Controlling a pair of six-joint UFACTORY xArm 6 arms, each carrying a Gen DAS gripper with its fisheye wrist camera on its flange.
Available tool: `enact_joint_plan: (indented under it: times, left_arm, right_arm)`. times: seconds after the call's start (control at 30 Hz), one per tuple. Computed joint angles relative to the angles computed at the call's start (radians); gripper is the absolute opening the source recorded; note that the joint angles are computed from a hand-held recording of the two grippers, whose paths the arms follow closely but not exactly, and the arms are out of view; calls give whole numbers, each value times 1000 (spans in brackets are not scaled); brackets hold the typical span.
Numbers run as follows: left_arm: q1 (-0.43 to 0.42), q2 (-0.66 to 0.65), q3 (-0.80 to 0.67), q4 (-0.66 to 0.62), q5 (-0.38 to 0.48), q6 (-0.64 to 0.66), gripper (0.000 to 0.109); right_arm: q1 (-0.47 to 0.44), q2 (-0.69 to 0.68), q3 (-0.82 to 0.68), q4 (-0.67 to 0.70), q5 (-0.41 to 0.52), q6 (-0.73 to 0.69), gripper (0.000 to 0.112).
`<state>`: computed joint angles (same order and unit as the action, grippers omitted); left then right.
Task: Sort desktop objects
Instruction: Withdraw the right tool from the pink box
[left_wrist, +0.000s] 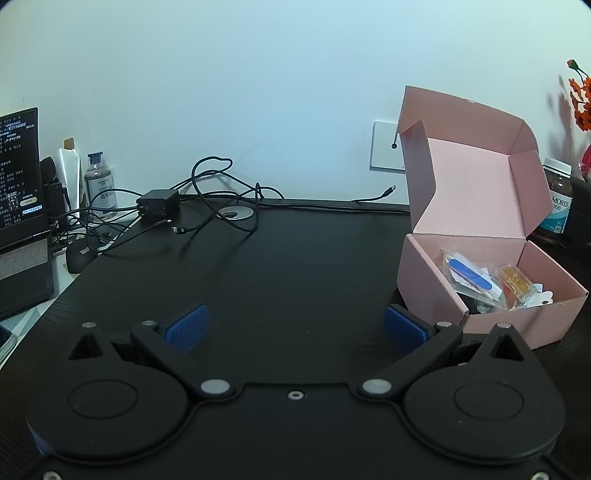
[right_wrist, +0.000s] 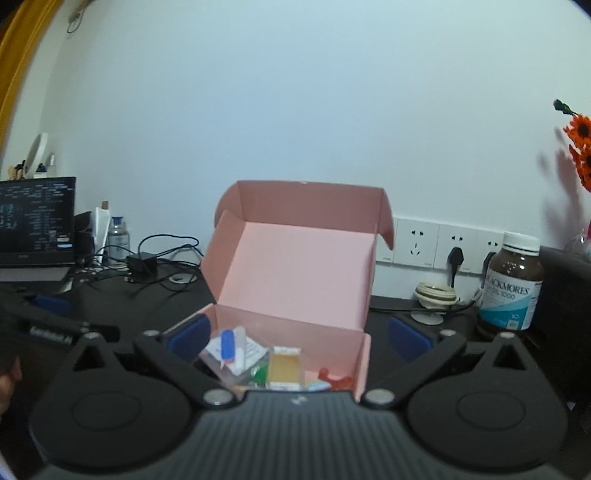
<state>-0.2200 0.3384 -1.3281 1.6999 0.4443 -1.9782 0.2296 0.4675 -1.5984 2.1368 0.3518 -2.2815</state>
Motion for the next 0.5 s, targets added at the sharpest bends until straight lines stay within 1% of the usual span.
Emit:
enact_joint_plan:
  times: [0.1,0.2,0.27,0.33,0.4,0.5]
  left_arm:
    - [-5,1,-1,-12,13,13,103]
    - [-7,3,-3,-35,20,34,103]
    - [-7,5,-5,-53,22,50,103]
    - [-7,7,-7,-70,26,64,103]
    - [-8,7,-7,-86,33,76,103]
    - [-11,10,-10,-111,44,100,103]
  right_arm:
    - [-31,-4,22,-1,24,50,102]
    - [-58,23,4,-78,26,213,102]
    - [-73,45,-14,-103,26,290,102]
    - [-85,62,-27,-96,24,322,102]
    - [-93,77,-39,-130,24,400,102]
    - [-106,81,-35,-158,55,460,102]
